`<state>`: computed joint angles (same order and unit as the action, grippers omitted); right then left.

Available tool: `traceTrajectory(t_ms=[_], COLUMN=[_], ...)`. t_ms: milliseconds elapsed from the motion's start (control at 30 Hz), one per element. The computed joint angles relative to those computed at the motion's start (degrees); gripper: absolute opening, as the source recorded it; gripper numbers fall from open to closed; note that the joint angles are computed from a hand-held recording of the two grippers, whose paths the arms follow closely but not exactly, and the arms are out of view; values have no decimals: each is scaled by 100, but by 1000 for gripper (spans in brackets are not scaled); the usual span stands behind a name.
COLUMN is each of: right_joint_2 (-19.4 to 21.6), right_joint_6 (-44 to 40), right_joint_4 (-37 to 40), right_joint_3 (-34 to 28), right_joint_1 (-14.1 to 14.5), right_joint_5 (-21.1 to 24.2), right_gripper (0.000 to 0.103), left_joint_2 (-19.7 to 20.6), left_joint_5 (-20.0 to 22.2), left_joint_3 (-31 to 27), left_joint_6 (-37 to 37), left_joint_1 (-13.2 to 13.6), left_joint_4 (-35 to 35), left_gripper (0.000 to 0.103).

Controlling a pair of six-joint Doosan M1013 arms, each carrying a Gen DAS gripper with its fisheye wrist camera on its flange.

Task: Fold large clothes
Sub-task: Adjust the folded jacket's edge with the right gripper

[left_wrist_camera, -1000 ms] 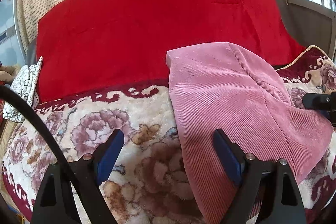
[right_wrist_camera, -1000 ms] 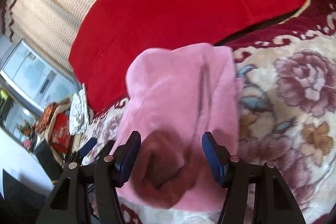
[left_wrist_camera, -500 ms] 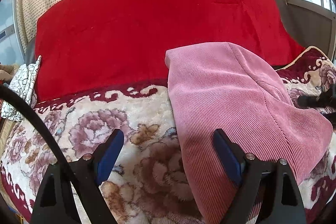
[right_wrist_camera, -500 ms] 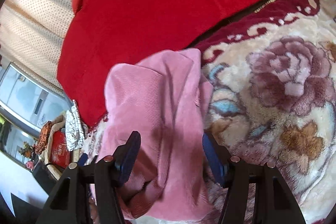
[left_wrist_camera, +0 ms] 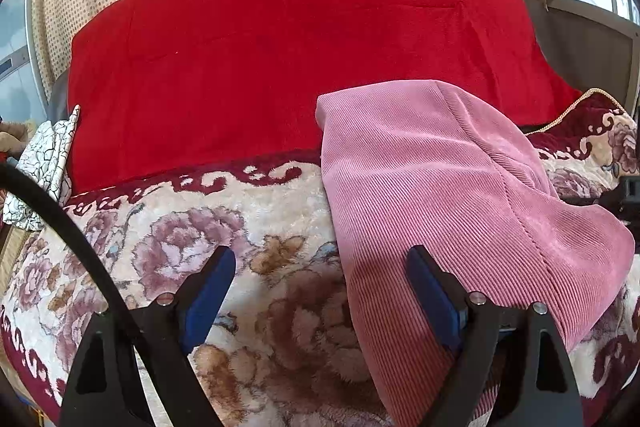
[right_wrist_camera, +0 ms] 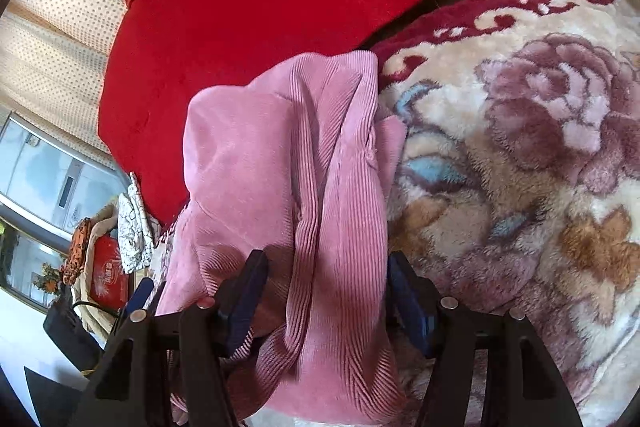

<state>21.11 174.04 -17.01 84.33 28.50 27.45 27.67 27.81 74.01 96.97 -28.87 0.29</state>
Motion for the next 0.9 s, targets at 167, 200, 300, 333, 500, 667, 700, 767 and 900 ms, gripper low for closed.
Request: traceTrajectory(t_ms=[167,200,300,333,500,667,700,767,900], right_joint_2=[-129,-154,-163,-155,24,190,149,59,-174], right_joint_6=[1165,1391,1443,1346,-30,-1074,-1037,-653,354], right_joint_4=[-1842,-2256,-2628,-2598,-1326,-250,-268,-582,-1113], right_joint_3=[28,36,19,6,-219,-472,-418,-287,68], right_joint_1=[195,253,311,319,304,269,253,239,127], right_joint_5=[31,-3,-210,-269,-328,50,-41,-198,-387], right_gripper=[66,66,66,66,66,66,66,68,72], left_joint_2=[-3,-18,-100,-114,160,145,127,117,178], left_joint_5=[-20,-101,-554,-629,293,272,225,202,678], left_joint_3=[-7,16,159,170,-258,-215,-190,-183,-349], left_joint_6=[-27,-167,-1098,-1118,-367,-170,-25,310,1612], left_joint_1=[0,-10,-6,36,145,111,126,172,394], left_joint_4=[51,229,1034,873,-214,-244,-396,-811,-2561], left_gripper=[88,88,88,88,88,88,88,88,89])
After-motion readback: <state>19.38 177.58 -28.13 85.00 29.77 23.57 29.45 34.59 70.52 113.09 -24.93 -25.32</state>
